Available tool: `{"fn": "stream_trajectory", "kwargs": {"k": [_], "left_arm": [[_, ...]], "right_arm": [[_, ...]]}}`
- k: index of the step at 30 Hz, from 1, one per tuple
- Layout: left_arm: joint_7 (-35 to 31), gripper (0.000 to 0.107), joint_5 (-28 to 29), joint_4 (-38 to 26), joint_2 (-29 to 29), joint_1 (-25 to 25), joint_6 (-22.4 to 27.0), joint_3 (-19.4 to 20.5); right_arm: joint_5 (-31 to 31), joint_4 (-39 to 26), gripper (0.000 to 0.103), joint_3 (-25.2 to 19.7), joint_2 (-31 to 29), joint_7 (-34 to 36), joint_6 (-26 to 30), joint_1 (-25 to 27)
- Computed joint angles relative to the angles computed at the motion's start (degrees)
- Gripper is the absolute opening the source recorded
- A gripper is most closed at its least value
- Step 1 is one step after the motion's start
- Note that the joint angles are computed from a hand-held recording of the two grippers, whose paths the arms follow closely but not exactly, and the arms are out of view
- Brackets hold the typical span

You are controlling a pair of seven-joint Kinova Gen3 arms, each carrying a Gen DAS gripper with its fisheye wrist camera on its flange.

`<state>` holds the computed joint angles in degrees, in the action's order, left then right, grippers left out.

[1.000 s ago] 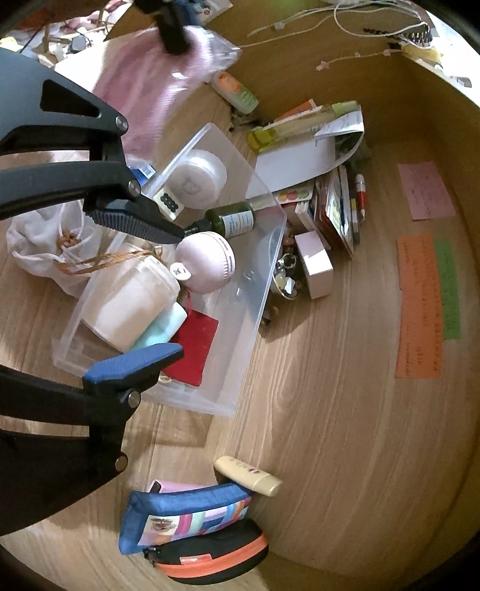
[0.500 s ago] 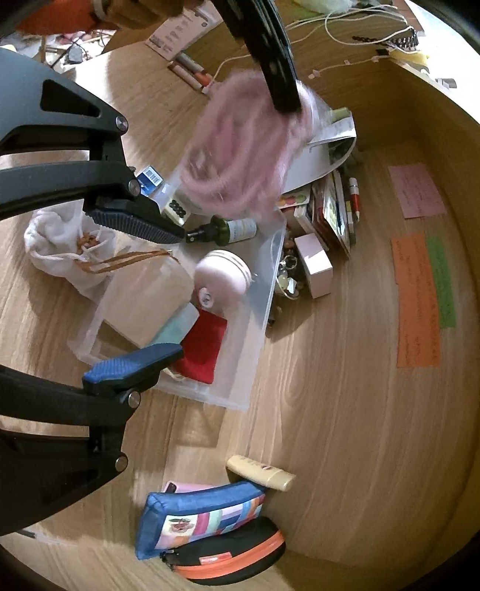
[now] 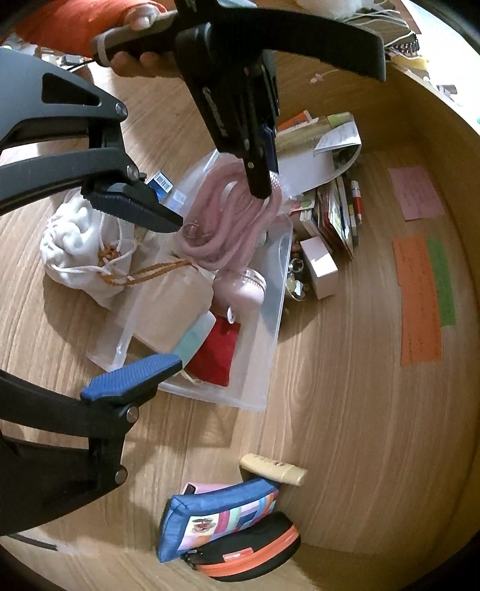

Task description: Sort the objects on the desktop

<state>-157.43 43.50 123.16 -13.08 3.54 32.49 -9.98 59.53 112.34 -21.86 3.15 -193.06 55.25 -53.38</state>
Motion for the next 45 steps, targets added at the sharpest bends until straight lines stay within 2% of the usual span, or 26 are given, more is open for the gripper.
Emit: {"fn": "stream_trajectory", "kwargs": {"k": [1, 3, 6, 10, 13, 16, 17, 20, 23, 27, 30, 32, 37, 45], "left_arm": [[-0.03, 0.040, -0.07, 0.40, -0.62, -0.10, -0.58, 0.02], [-1.30, 0.059, 0.80, 1.56, -2.17, 0.46, -1.65, -1.19], [-3.42, 0.060, 1.66, 2.02, -3.83, 1.08, 0.22, -4.32], [-6.50, 0.071, 3.34, 2.54, -5.71, 0.67, 3.59, -8.62], [-9.00, 0.072, 4.27, 3.26, -6.78, -0.43, 5.93, -11.30], [-10.18, 0.075, 4.43, 4.11, -7.37, -2.26, 6.64, -11.75], [-10.79, 0.077, 4.52, 4.77, -7.83, -2.76, 6.43, -12.05], [-11.09, 0.094, 4.57, 6.52, -8.98, -4.21, 4.13, -11.55], [-11.66, 0.096, 4.01, 7.79, -9.75, -3.62, 2.95, -12.98], [-12.03, 0.097, 1.99, 7.31, -8.35, -3.99, 7.07, -15.53], [-14.86, 0.098, 2.61, 7.49, -5.98, -5.22, 9.82, -17.35], [-15.45, 0.098, 2.41, 8.18, -4.27, -6.98, 9.40, -16.44], [-17.61, 0.098, 3.23, 9.15, 0.05, -10.44, 10.15, -14.80], [-19.16, 0.098, 3.81, 8.60, 3.22, -14.97, 11.47, -9.27]], "right_arm": [[0.66, -0.21, 0.067, -0.33, 0.53, -1.30, 1.27, -0.58], [1.34, -0.84, 0.070, -0.63, 1.51, -3.12, 3.62, -1.82], [2.84, -0.92, 0.081, -0.89, 2.41, -6.60, 6.16, -4.09], [2.91, -1.88, 0.081, -1.22, 3.70, -9.47, 9.90, -7.02], [2.05, -2.15, 0.081, -1.05, 4.05, -10.62, 10.76, -8.26], [1.09, -1.32, 0.081, -0.90, 3.46, -12.52, 9.15, -8.58], [0.74, -1.05, 0.081, -0.93, 3.34, -13.47, 8.87, -8.66], [0.21, -0.93, 0.081, -1.18, 3.64, -15.61, 9.81, -9.35], [-0.67, -1.34, 0.081, -1.22, 4.16, -16.51, 10.99, -9.99], [-2.11, -2.36, 0.081, -1.09, 5.20, -15.39, 11.96, -10.85], [-3.03, -3.79, 0.081, -0.87, 6.87, -13.63, 13.79, -12.19], [-3.77, -4.20, 0.081, -0.43, 7.68, -13.08, 13.49, -12.83], [-5.54, -4.04, 0.082, 1.13, 9.07, -12.07, 8.38, -12.24], [-11.65, -10.11, 0.083, 5.73, 14.10, -1.92, 5.16, -9.39]]}}
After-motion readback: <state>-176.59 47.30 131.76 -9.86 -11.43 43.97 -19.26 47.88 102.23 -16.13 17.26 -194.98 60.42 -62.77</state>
